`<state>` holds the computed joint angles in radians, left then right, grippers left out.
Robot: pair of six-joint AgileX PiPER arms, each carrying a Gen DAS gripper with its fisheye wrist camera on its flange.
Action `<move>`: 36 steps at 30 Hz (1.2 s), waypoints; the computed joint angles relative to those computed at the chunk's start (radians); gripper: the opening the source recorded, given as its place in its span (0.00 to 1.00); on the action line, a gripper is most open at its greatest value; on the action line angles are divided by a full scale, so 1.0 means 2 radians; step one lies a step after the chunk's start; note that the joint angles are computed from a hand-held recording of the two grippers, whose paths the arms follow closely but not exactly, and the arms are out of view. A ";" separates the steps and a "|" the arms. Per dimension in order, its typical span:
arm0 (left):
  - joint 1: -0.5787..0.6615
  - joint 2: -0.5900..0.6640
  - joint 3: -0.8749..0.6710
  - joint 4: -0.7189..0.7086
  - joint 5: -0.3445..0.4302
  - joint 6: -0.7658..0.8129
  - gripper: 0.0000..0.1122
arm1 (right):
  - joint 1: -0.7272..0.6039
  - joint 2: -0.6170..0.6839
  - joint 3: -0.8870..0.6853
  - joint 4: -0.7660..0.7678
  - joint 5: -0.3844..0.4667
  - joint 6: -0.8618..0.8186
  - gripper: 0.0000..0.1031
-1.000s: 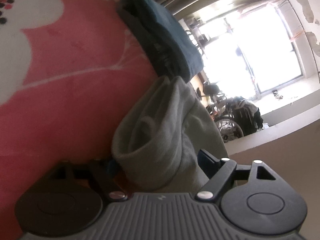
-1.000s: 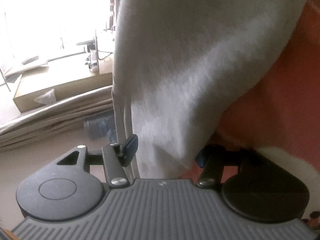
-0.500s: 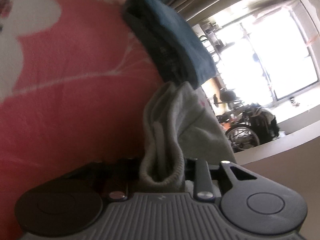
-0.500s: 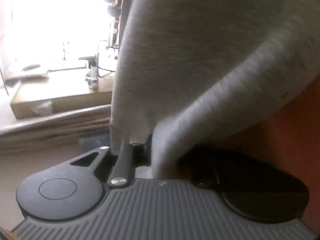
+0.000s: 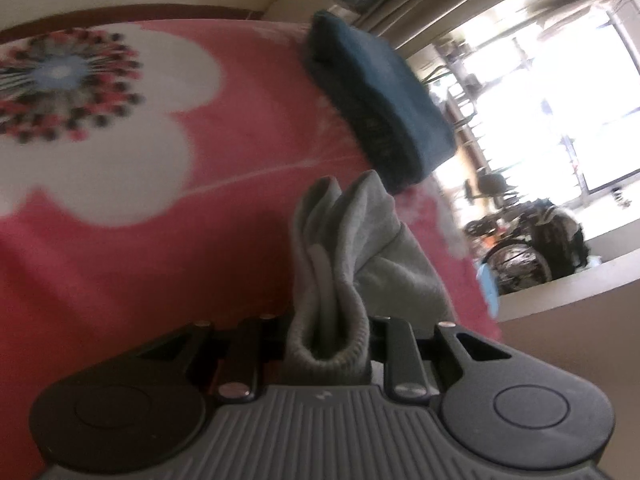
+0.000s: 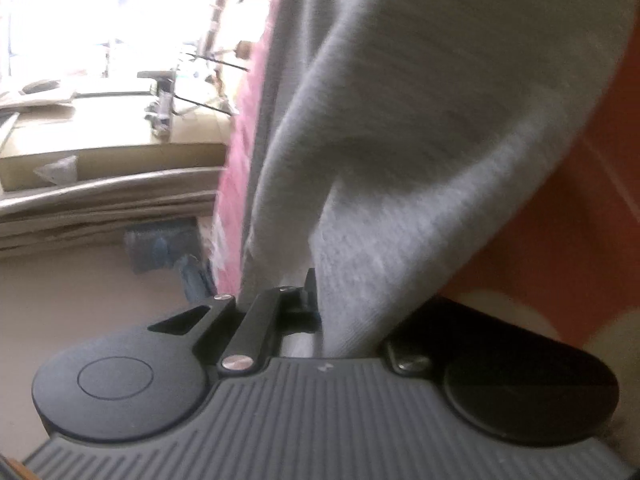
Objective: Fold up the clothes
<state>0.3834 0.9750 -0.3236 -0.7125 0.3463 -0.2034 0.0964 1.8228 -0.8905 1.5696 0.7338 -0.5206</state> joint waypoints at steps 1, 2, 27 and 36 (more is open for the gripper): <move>-0.001 0.000 0.008 0.008 -0.004 0.001 0.21 | -0.004 -0.008 0.014 -0.013 0.005 0.007 0.06; -0.005 0.003 0.015 0.016 -0.012 0.002 0.21 | -0.006 -0.006 0.020 -0.027 0.007 0.021 0.06; 0.018 0.074 -0.130 0.102 0.056 0.213 0.60 | 0.106 0.121 -0.516 -0.496 0.163 0.043 0.73; 0.012 0.105 -0.108 0.096 0.016 0.218 0.30 | 0.144 0.249 -0.626 -0.610 0.213 -0.022 0.26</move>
